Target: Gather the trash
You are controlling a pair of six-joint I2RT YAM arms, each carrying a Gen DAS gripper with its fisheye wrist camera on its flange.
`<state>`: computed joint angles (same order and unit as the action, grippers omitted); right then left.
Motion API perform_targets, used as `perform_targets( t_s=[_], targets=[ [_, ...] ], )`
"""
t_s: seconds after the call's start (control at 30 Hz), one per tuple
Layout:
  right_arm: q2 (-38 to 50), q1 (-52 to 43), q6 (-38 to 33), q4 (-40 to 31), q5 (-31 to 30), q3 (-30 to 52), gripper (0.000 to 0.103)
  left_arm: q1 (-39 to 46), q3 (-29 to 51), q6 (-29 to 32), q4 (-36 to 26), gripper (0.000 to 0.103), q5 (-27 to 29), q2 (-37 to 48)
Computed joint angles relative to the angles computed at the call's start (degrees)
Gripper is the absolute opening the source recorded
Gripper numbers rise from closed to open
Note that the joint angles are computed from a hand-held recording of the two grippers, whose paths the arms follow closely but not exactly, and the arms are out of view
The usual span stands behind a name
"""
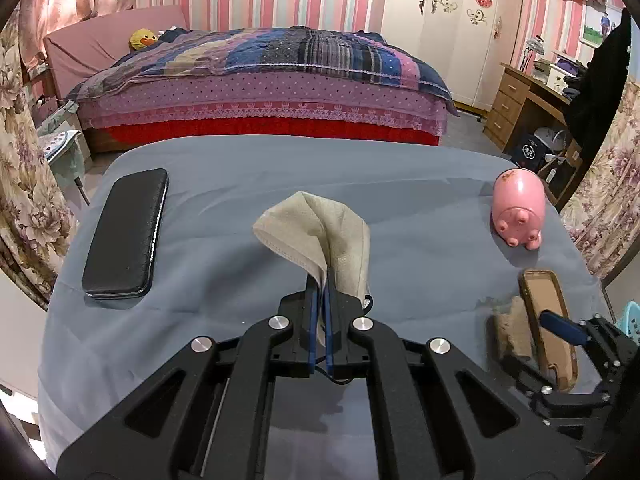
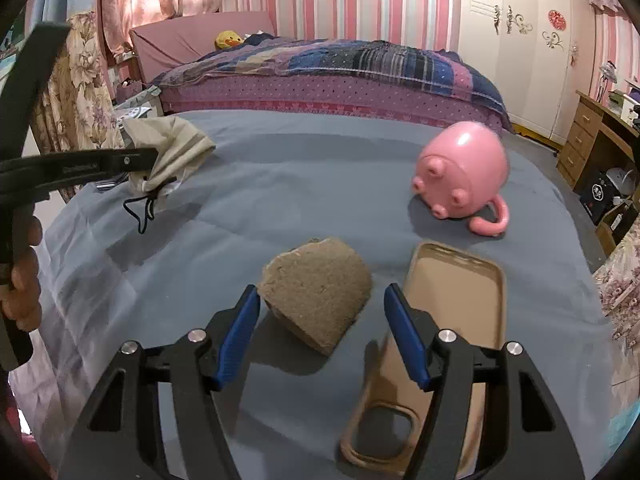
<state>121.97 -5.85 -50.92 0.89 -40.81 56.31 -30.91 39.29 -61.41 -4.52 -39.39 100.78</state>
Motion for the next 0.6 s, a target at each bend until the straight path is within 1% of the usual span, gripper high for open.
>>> perform_targets(
  t_s=[0.27, 0.33, 0.47, 0.6],
  targets=[
    [2.4, 1.97, 0.41, -2.06, 2.01, 2.32, 0.062, -0.29, 1.06, 0.53, 0.01, 0.001, -0.06, 1.2],
    [2.55, 1.47, 0.42, -2.63, 0.92, 2.74, 0.058, -0.31, 1.12, 0.08, -0.05, 0.001, -0.15, 1.19],
    [2.51, 0.98, -0.09, -2.85, -0.19, 2.74, 0.053, -0.72, 1.84, -0.76, -0.73, 0.001, -0.37, 1.37],
    [0.7, 0.16, -0.55, -1.8, -0.69, 1.3, 0.051, -1.02, 2.42, -0.49, -1.19, 0.001, -0.64, 1.47]
  ],
)
